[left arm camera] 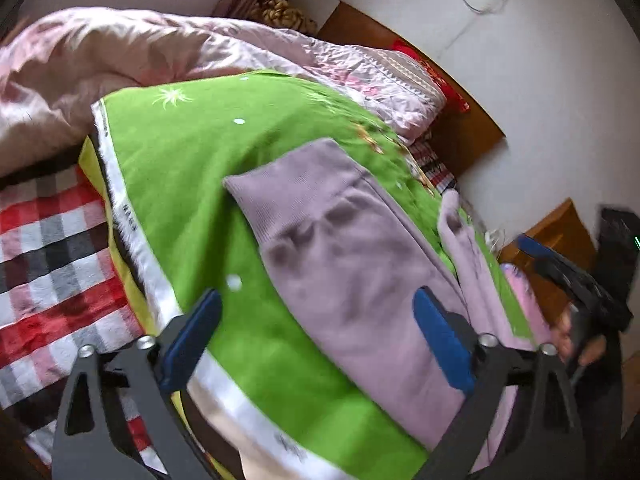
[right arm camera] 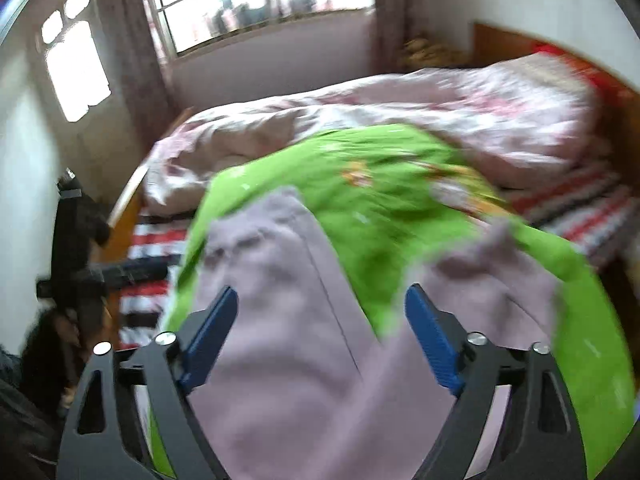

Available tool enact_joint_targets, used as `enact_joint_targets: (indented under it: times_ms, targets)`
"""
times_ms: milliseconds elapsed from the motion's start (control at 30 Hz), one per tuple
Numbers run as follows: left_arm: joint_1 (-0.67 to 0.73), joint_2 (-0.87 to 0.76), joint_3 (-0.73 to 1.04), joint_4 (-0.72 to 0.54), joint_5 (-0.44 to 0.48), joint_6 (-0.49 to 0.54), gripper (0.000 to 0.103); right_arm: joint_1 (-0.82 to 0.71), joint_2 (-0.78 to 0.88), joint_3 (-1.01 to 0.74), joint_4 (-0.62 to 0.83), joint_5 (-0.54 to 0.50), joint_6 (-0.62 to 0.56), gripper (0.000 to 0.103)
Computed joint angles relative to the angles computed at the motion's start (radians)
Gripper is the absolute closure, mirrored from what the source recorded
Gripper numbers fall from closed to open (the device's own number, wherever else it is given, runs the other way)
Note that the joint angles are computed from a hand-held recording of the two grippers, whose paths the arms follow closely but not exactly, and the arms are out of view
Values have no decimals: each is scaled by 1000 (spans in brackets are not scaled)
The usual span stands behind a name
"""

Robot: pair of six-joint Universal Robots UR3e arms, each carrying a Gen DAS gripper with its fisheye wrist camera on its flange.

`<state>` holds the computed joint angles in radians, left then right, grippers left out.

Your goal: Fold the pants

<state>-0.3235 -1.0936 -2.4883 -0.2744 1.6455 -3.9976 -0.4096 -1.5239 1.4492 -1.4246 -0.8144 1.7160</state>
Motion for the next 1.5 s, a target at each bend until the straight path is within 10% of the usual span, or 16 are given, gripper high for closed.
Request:
enact_joint_targets:
  times_ms: [233, 500, 633, 900, 1067, 1167, 1200, 1300, 1500]
  targets:
    - [200, -158, -75, 232, -189, 63, 21, 369, 508, -449, -142, -127, 286, 39]
    - [234, -288, -80, 397, -158, 50, 22, 432, 623, -589, -10, -130, 202, 66]
    - [223, -307, -60, 396, -103, 63, 93, 425, 546, -461, -150, -102, 258, 88]
    - [255, -199, -12, 238, -39, 133, 95, 467, 500, -388, -329, -95, 331, 89]
    - [348, -259, -92, 339, -131, 174, 90, 490, 541, -309, -477, -138, 421, 87]
    - [183, -246, 65, 94, 148, 104, 57, 474, 513, -341, -438, -137, 457, 66]
    - [96, -248, 148, -36, 311, 28, 31, 450, 488, -357, -407, -112, 464, 53]
    - [-60, -238, 252, -102, 480, -32, 15, 330, 393, -362, -336, -1, 443, 30]
    - [-186, -427, 441, -56, 242, 151, 2, 5, 376, -413, -244, -8, 409, 30]
